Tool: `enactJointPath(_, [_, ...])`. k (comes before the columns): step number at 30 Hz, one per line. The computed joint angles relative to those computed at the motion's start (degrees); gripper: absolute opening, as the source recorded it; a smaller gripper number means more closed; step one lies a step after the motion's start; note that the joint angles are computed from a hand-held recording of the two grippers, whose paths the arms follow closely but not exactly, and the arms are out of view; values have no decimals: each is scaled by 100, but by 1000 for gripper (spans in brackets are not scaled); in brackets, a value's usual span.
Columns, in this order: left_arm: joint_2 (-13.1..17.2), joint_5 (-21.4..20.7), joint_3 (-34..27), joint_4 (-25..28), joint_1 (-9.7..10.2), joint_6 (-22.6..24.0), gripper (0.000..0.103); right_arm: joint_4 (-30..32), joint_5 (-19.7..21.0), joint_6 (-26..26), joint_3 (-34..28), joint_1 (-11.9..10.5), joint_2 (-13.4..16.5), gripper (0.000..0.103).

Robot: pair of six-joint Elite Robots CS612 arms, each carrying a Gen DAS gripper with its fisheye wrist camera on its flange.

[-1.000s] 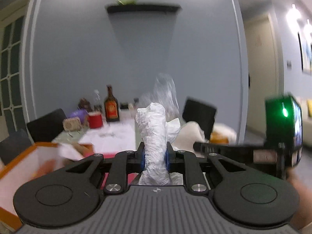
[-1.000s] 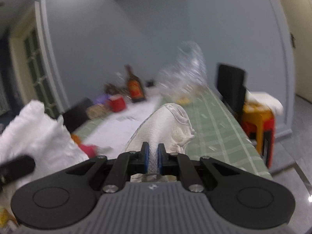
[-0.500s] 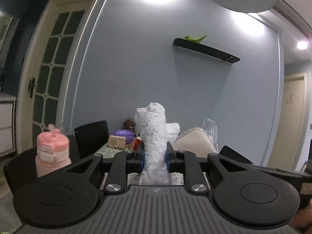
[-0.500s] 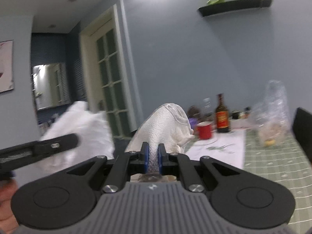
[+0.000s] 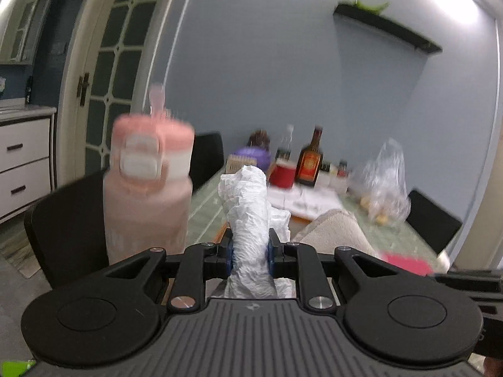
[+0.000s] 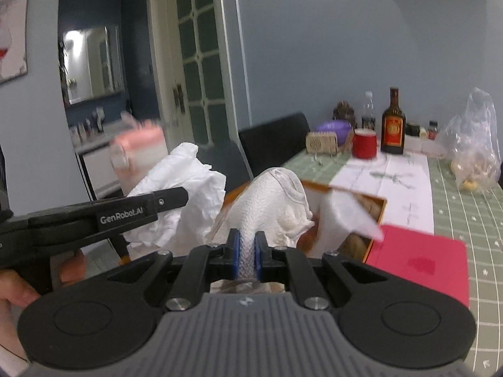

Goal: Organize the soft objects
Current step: 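Carry the tissue and cloth pad with both grippers toward the shoebox, then lower the tissue and cloth pad into the shoebox and open both grippers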

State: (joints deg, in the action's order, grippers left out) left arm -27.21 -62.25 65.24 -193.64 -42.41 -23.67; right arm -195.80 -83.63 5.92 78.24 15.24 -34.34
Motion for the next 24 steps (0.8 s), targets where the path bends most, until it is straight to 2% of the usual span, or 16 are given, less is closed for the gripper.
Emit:
enactJointPath(2, [-32, -98, 52, 255, 6, 13, 22, 354, -52, 67, -91, 12, 38, 7])
enactJointPath(4, [-47, -7, 71, 544, 10, -68, 23, 627, -115, 106, -183, 21, 96, 7])
enactJointPath(7, [-65, 46, 139, 618, 3, 124, 31, 842, -164, 141, -267, 27, 168, 9])
enactJointPath(8, [-51, 150, 159, 525, -14, 228, 39, 875, -134, 185, -279, 21, 181, 10])
enactJointPath(9, [-41, 271, 188, 438, -26, 304, 54, 894, -121, 216, -284, 17, 190, 11])
enactJointPath(10, [-40, 424, 201, 380, -53, 374, 65, 868, -119, 210, -263, 17, 185, 16])
enactJointPath(11, [-37, 573, 217, 267, -82, 487, 84, 756, -171, 188, -228, 26, 184, 27])
enactJointPath(12, [-28, 681, 222, 140, -104, 642, 91, 554, -255, 140, -181, 46, 186, 38])
enactJointPath(13, [-21, 814, 234, 17, -136, 854, 91, 345, -353, 74, -119, 65, 183, 65])
enactJointPath(14, [-40, 947, 264, -40, -174, 1075, 91, 121, -420, -46, -43, 82, 170, 82])
enactJointPath(17, [-134, 1111, 378, -90, -256, 1375, 91, -486, -609, -326, 205, 114, 96, 91])
enactJointPath(19, [-204, 1110, 482, -199, -295, 1312, 91, -761, -1123, -357, 353, 178, 26, 100])
enactJointPath(22, [-309, 1138, 643, -399, -378, 1259, 91, -1163, -2054, -336, 598, 280, -63, 100])
enactJointPath(24, [-408, 1244, 719, -118, -463, 1302, 91, -1295, -2628, -139, 771, 334, -122, 100])
